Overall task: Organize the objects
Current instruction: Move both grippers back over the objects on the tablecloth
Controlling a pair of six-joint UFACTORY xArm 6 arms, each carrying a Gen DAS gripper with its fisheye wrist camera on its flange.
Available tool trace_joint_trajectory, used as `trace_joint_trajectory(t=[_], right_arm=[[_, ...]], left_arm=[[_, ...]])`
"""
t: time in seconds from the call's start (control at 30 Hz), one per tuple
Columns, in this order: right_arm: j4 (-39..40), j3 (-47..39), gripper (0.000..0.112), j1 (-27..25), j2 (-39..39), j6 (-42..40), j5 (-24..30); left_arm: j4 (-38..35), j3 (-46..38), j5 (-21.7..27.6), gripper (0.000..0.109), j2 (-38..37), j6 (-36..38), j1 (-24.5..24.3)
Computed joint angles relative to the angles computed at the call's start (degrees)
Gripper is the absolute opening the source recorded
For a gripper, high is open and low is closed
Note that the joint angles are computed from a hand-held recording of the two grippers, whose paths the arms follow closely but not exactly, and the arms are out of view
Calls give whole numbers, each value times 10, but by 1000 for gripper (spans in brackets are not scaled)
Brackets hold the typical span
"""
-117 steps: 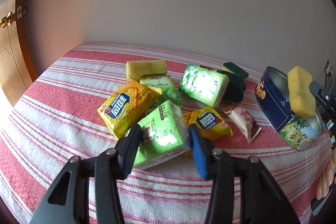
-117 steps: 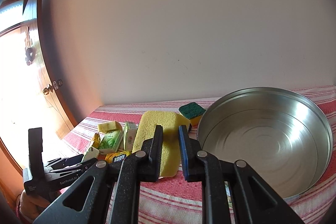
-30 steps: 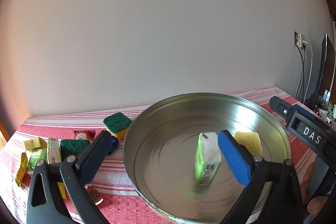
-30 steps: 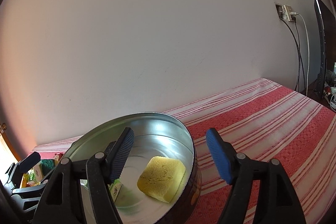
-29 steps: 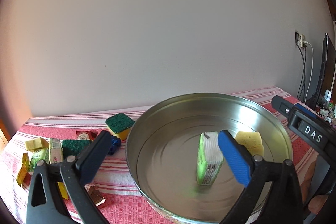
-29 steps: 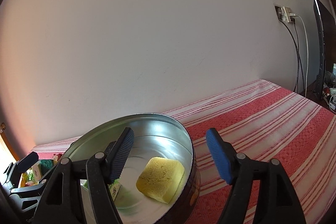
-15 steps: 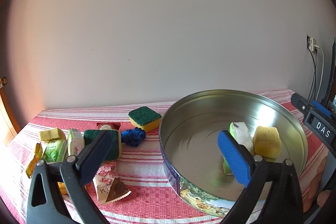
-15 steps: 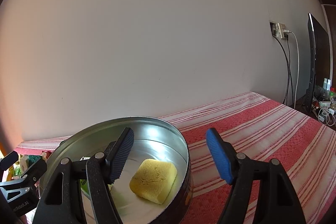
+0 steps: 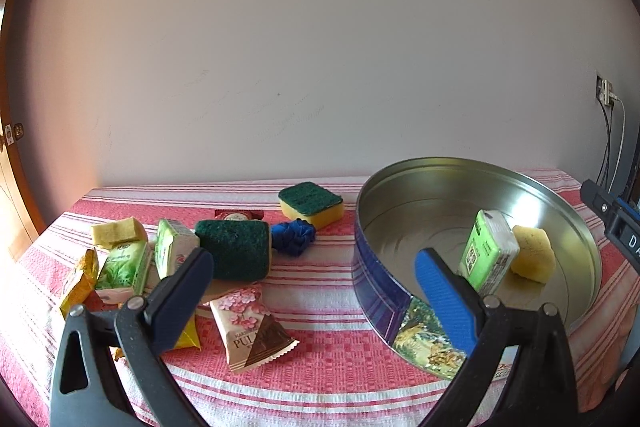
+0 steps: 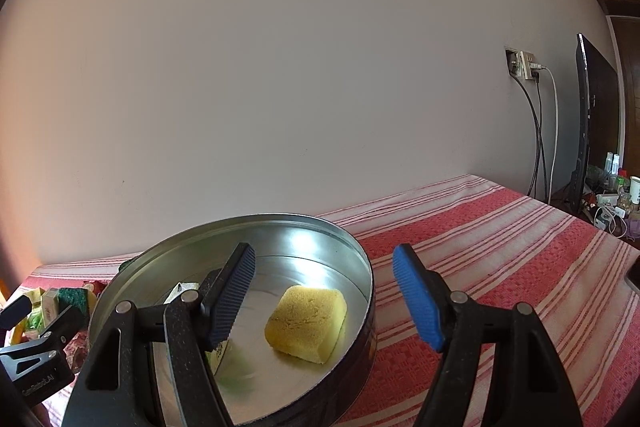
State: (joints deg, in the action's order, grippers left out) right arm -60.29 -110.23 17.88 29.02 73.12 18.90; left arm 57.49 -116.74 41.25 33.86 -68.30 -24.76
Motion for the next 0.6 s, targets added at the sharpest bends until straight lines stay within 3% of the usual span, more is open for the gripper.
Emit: trace_joint_trajectory(t=[0.27, 0.6], right_arm=[[25, 15, 73, 25, -5, -45, -19], [164, -8, 73, 71, 24, -194, -41]], left_arm=[[3, 77, -21, 102, -51, -19, 16], [17, 179, -22, 102, -123, -34, 57]])
